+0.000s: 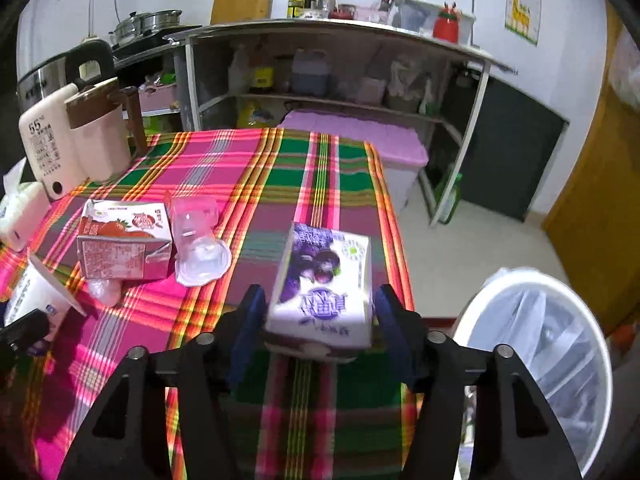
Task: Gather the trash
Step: 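Grasp the white yogurt cup with the left tool while the right tool grasps the purple-and-white milk carton, then carry the cup and carton over the white bin and open both tools to drop them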
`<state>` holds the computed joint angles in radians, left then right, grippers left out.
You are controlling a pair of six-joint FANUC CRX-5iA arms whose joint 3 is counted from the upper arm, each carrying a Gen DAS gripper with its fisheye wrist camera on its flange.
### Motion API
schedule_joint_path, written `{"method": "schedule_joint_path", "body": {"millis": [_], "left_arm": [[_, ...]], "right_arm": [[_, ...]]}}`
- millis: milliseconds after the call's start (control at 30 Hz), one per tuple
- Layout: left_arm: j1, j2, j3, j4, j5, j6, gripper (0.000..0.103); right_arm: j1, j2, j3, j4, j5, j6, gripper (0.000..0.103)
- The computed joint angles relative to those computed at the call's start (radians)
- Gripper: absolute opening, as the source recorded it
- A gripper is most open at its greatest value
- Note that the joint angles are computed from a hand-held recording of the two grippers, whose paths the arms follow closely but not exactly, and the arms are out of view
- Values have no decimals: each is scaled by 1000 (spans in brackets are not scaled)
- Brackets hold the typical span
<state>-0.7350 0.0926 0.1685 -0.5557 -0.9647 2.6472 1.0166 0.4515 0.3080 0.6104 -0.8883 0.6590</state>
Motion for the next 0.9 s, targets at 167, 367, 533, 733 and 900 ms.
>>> {"method": "schedule_joint_path", "body": {"millis": [167, 367, 533, 733, 900], "left_arm": [[-7, 3, 5, 0, -3, -1, 52], [-9, 6, 5, 2, -4, 1, 52], [-17, 9, 10, -6, -9, 11, 52], [-42, 21, 28, -23, -32, 46, 52], [-76, 41, 68, -46, -78, 78, 52]], "right_arm": [[-6, 3, 22, -81, -7, 53, 59], [-15, -1, 30, -120, -2, 70, 58], [-18, -37, -19, -136, 50, 58, 57], [-7, -98, -93, -144, 99, 55, 57], [10, -167, -169, -145, 133, 55, 57]]}}
